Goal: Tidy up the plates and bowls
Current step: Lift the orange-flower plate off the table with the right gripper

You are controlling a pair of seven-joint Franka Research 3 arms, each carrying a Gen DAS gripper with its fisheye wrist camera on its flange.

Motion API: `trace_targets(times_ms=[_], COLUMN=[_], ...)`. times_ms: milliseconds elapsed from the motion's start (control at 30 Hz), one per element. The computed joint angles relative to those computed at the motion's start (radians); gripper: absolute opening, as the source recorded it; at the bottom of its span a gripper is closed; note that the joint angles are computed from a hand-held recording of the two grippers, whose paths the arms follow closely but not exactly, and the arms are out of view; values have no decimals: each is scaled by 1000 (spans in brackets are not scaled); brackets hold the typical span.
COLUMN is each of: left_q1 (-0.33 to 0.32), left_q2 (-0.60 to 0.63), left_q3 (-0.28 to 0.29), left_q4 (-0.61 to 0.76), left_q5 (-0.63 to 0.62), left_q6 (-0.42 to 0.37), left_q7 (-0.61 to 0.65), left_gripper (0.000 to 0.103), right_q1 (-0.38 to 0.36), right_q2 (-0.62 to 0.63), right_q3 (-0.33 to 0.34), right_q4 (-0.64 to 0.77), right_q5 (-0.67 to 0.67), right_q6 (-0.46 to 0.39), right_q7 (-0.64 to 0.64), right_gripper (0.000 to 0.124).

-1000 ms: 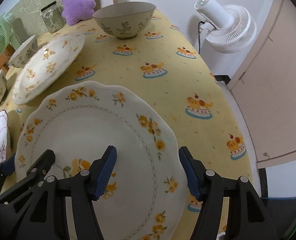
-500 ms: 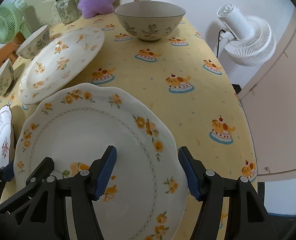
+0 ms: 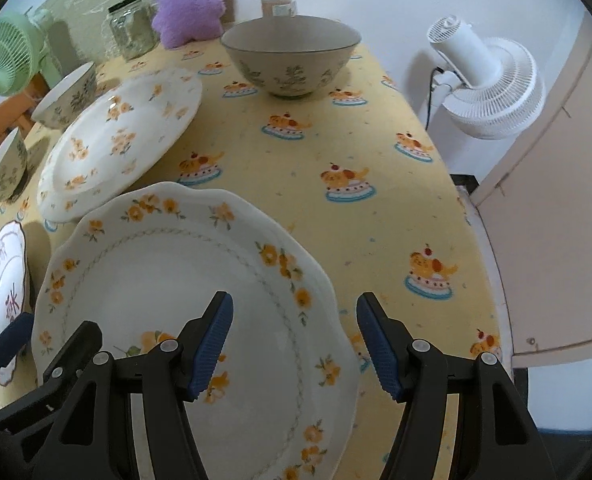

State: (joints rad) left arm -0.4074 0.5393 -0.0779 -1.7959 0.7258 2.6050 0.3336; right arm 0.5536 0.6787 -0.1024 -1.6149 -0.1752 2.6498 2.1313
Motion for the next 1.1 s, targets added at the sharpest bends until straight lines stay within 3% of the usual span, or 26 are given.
trace_targets(times_ms=[300, 533, 700, 900, 1100], left_q1=[25, 72, 136, 172, 211], left_q2=[-98, -199, -250, -299, -281], left_q3=[16, 25, 3, 19, 10], left_q4=[-98, -201, -260, -299, -264], left_q5=[68, 159, 139, 204, 149], left_q6=[95, 176, 231, 265, 282], left_q7=[1, -5, 63, 55, 134], left_gripper=[89, 94, 94, 94, 94], right_q1=[91, 153, 194, 220, 191], right_q2=[-102, -152, -149, -121, -63], right_q3=[-74, -94, -90, -76, -36], right_q4=[-93, -105, -57, 26, 145], right_q5=[-106, -225, -319, -406, -391], right_q6=[68, 90, 51, -6, -60], right_q7=[154, 304, 406, 522, 499], right_gripper=[74, 81, 84, 84, 84])
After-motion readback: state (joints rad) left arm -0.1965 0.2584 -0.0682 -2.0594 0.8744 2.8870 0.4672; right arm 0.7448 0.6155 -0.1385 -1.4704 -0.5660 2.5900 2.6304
